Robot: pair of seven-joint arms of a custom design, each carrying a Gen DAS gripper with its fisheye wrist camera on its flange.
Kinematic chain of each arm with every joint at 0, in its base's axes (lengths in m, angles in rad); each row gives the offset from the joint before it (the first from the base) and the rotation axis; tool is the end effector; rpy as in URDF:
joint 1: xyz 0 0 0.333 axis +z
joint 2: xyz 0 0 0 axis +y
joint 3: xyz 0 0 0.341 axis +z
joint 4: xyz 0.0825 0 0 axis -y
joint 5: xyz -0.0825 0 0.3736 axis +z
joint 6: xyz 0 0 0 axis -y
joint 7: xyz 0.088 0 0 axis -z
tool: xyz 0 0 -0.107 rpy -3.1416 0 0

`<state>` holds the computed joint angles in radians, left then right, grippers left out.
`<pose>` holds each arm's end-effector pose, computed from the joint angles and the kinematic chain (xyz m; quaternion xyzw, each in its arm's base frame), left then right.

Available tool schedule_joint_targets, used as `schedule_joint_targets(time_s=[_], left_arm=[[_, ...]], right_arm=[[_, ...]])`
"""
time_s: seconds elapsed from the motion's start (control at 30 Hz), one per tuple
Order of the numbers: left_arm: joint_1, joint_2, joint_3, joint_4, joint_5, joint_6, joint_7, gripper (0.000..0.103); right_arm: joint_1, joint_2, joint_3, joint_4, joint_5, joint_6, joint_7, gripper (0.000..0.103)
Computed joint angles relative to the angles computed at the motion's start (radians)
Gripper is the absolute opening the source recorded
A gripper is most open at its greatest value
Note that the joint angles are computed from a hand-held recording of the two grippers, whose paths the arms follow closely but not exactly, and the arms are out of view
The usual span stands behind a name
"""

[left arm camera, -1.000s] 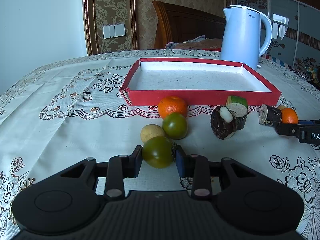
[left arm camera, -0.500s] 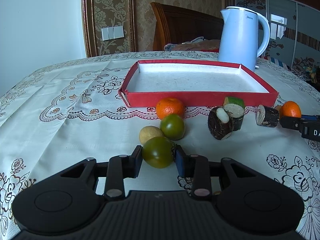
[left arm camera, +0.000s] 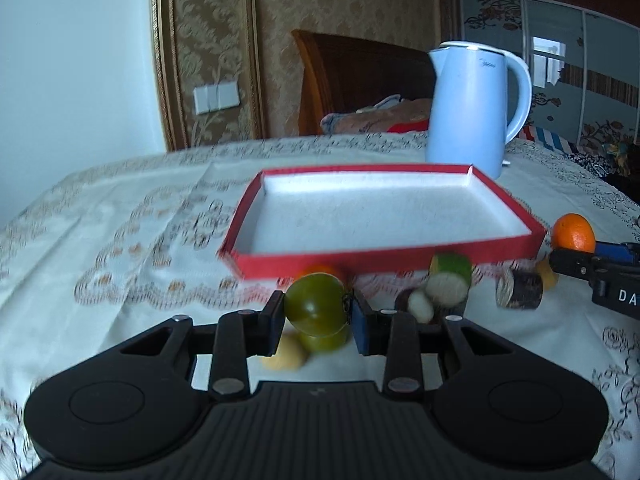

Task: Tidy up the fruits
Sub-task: 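Carry the orange in the right tool and tomato in the left tool into the tray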

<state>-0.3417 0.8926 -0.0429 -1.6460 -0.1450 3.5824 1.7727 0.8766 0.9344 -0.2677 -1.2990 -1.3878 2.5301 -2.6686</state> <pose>0.6890 -0.2500 0.2430 -0.4851 0.7198 -0.3919 0.3049 0.5964 0.5036 0.2347 -0.5520 0.6455 -0.3942 0.3512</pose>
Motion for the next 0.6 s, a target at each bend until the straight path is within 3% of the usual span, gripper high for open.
schedule_joint_targets(time_s=[0.17, 0.4, 0.6], left_arm=[[-0.029, 0.045, 0.023, 0.121, -0.009, -0.076, 0.003, 0.033], [-0.112, 0.159, 0.155, 0.365, -0.046, -0.252, -0.084, 0.033], [-0.136, 0.297, 0.255, 0.634, -0.012, -0.436, -0.217, 0.033]], right_arm=[[-0.012, 0.027, -0.004, 0.068, 0.023, -0.014, -0.062, 0.036], [-0.065, 0.125, -0.005, 0.246, 0.174, 0.001, -0.24, 0.036], [-0.139, 0.285, 0.024, 0.512, 0.384, -0.034, -0.47, 0.036]])
